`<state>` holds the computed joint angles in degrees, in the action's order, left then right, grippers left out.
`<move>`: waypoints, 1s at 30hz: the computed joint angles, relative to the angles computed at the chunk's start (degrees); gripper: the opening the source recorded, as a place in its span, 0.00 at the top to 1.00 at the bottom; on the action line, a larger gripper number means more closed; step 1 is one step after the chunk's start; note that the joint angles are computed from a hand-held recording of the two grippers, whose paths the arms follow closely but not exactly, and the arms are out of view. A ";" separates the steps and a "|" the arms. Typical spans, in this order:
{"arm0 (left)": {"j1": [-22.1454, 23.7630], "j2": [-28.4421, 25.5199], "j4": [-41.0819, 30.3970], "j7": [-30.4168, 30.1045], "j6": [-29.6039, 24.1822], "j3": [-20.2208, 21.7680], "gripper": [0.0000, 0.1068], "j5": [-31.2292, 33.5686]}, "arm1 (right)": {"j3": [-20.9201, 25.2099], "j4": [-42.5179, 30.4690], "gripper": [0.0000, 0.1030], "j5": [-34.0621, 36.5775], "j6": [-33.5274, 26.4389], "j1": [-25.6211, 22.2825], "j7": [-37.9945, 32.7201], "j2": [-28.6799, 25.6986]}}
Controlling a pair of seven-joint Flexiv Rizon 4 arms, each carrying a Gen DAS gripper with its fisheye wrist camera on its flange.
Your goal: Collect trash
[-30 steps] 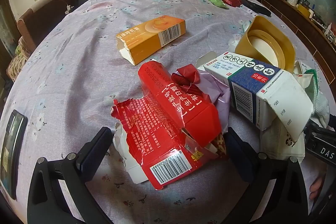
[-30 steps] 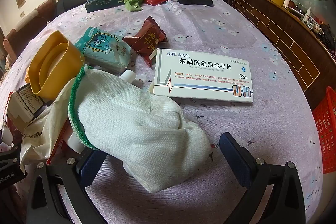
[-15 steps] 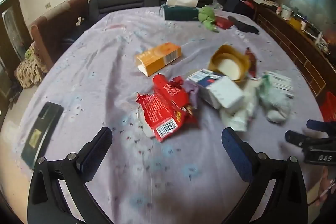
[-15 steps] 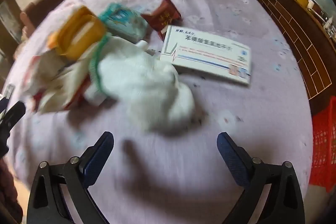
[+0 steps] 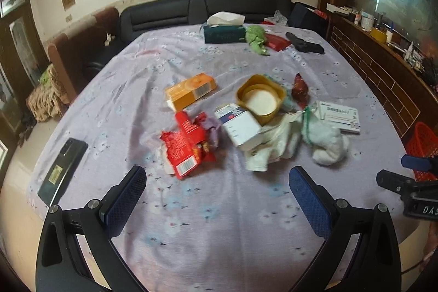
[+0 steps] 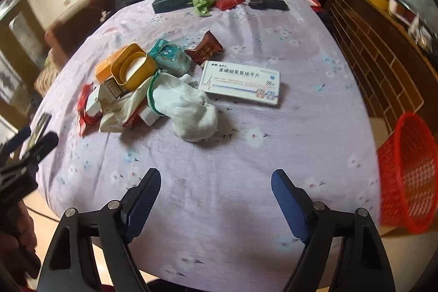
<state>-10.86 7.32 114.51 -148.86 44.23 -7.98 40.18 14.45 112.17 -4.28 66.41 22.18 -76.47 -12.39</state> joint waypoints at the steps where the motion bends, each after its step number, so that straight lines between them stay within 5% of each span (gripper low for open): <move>1: -0.14 -0.69 -1.09 -0.11 -1.52 -0.78 0.04 0.18 | -0.17 0.55 0.16 -0.56 0.60 -0.04 -0.40 0.22; 15: -8.43 -5.95 -12.09 -7.04 -19.64 -3.26 0.04 4.71 | 1.85 -0.05 0.16 6.96 2.70 -4.64 -19.95 0.95; 21: -11.81 -4.12 -13.02 -13.35 -27.18 -4.65 0.04 8.56 | 0.68 2.53 0.21 6.78 9.85 -3.87 -21.82 2.12; 26: -12.47 -3.54 -11.76 -14.53 -26.89 -4.95 0.04 9.38 | 3.03 3.87 0.21 9.39 16.51 -5.72 -24.75 2.56; 30: -11.50 -3.28 -10.69 -12.08 -22.03 -3.71 0.04 9.80 | -0.07 6.16 0.21 3.45 19.14 -3.35 -19.16 3.06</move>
